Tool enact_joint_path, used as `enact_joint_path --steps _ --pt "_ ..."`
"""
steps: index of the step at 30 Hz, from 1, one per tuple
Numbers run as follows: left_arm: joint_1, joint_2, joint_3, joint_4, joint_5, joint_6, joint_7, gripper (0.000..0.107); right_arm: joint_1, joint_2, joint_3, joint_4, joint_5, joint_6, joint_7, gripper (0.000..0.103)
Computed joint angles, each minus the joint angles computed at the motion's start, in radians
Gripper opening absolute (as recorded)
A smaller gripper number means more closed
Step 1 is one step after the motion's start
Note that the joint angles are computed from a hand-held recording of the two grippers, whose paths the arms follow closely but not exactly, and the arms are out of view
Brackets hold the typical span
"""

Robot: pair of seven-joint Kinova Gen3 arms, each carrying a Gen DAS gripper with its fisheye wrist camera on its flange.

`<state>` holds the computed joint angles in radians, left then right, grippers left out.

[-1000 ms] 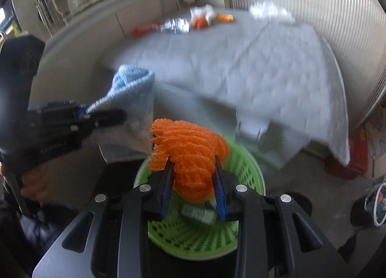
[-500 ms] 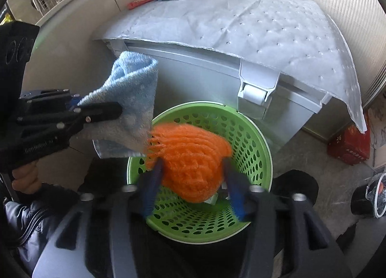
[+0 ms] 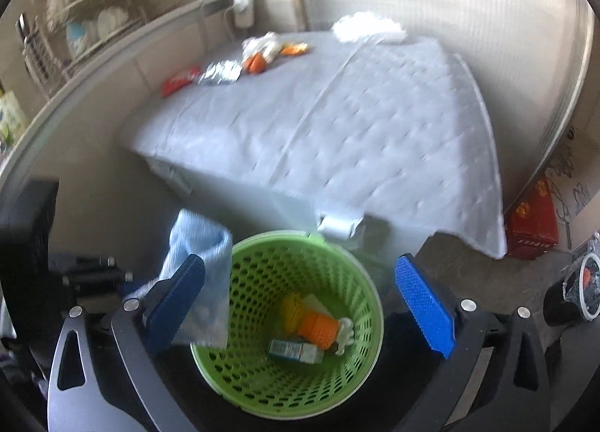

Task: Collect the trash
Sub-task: 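Carry the towel and orange net to the green basket and open both grippers, then grasp the crumpled clear plastic with the right gripper while the left gripper grasps the silver foil wrapper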

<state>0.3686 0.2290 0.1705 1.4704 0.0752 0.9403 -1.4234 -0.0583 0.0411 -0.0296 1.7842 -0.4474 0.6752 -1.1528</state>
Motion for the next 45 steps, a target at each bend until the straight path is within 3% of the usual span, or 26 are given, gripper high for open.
enact_joint_path --steps 3,4,8,12,18,26,34,41,45 --pt "0.003 0.013 0.005 -0.015 0.001 0.017 -0.014 0.015 0.017 -0.006 0.012 0.0 -0.041 -0.014 0.011 0.101" --pt "0.003 0.021 0.009 -0.025 0.004 0.032 -0.026 0.02 0.022 -0.006 0.017 -0.002 -0.05 -0.017 0.009 0.101" --pt "0.033 0.021 -0.004 -0.027 -0.036 0.029 0.004 0.078 0.043 0.01 0.027 -0.015 -0.06 -0.003 -0.009 0.101" --pt "0.035 0.001 -0.007 -0.015 -0.055 -0.005 0.019 0.089 0.067 0.025 0.032 -0.018 -0.076 0.012 -0.024 0.101" --pt "0.042 -0.009 -0.032 -0.028 -0.132 -0.018 0.115 0.09 0.074 0.025 0.025 -0.009 -0.056 -0.006 -0.054 0.101" --pt "0.046 -0.047 -0.069 -0.023 -0.31 -0.045 0.301 0.095 0.073 0.034 0.02 -0.019 -0.032 -0.022 -0.067 0.101" --pt "0.001 -0.039 -0.084 -0.068 -0.374 -0.032 0.382 0.095 0.067 0.067 0.008 -0.072 0.016 -0.022 -0.093 0.101" --pt "-0.052 -0.014 -0.102 -0.105 -0.339 -0.013 0.415 0.095 0.057 0.115 -0.011 -0.143 0.049 0.004 -0.106 0.101" --pt "-0.053 0.007 -0.116 -0.13 -0.375 0.008 0.439 0.095 0.045 0.149 -0.027 -0.193 0.065 0.022 -0.111 0.101"
